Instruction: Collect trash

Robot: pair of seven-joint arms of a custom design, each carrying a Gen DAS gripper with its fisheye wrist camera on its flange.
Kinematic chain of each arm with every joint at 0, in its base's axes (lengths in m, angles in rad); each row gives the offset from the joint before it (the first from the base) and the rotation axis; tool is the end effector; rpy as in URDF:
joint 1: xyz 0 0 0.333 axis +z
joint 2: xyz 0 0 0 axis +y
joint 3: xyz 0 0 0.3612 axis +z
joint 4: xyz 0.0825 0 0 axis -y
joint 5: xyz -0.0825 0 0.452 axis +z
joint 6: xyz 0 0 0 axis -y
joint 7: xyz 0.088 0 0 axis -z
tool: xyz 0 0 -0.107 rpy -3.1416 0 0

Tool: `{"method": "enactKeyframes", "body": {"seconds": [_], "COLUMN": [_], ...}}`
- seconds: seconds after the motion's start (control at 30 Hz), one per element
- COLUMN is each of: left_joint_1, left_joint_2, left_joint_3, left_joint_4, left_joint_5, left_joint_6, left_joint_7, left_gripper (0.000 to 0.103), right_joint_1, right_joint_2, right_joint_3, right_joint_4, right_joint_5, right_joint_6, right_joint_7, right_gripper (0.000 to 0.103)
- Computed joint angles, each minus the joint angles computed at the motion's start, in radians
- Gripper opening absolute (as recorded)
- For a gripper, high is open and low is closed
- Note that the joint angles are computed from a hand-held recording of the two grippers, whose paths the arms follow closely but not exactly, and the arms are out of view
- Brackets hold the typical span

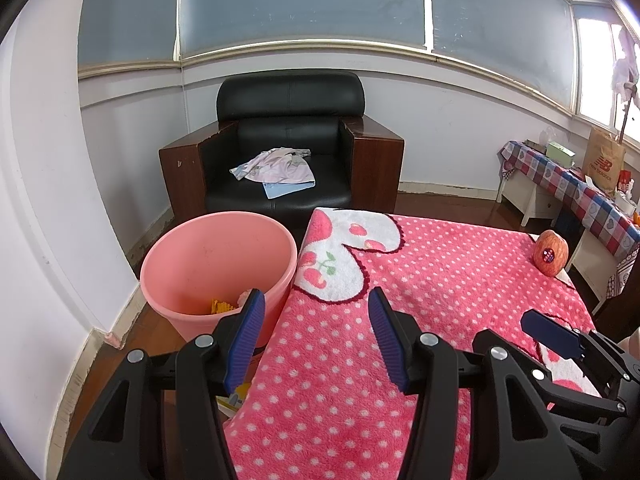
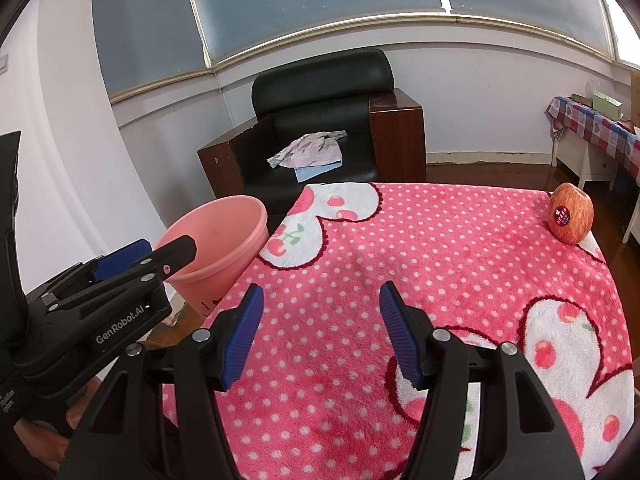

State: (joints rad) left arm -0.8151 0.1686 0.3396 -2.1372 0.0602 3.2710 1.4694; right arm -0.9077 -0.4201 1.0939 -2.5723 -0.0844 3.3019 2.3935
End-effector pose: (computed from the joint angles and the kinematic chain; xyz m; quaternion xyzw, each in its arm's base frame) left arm 0.5879 -0.3203 0.4504 -0.4613 0.7535 -0.3944 0.2528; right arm 0.5078 0.1245 0.4328 -0.4893 0.7356 -0.2973 0.3621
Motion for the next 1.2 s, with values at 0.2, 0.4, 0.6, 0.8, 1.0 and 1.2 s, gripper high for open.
{"method": "enactKeyframes", "body": {"seconds": [0.2, 0.4, 0.6, 0.8, 1.0, 1.2], "left_joint_1": [0.001, -0.001, -0.018, -0.019, -0.032, -0.019], "left_joint_2": [-0.001, -0.003, -0.002, -0.001, 0.008, 0.019], "left_joint_3": [-0.003, -0.001, 0.014, 0.010, 0.016, 0.007], "left_joint_4": [0.000, -0.002, -0.003, -0.007, -0.001, 0.014], "left_joint_5": [0.007, 0.006, 0.006, -0.003, -0.019, 0.014], "left_joint_6": [-0.001, 0.000, 0.000, 0.006, 0.001, -0.013], "left_joint_7": [0.000, -0.001, -0.001, 0.011, 0.029, 0.003], "left_gripper": [0.053, 0.053, 0.053, 0.053, 0.053, 0.053], "right_joint_1": [0.007, 0.006, 0.005, 0.005, 0.004, -0.009], "right_joint_2": [0.000, 0.000, 0.002, 0.004, 0.016, 0.039], "right_joint_3": [-0.005, -0.004, -0.002, -0.001, -0.001, 0.006], "right_joint_4": [-0.002, -0.003, -0.005, -0.007, -0.014, -0.013], "right_joint_5": [0.002, 0.003, 0.005, 0.011, 0.018, 0.034], "right_joint_6": [-0.001, 0.000, 0.003, 0.005, 0.012, 0.022], "right_joint_7": [0.001, 0.000, -0.001, -0.007, -0.014, -0.039], "right_gripper": [0.061, 0.061, 0.061, 0.061, 0.061, 0.061]}}
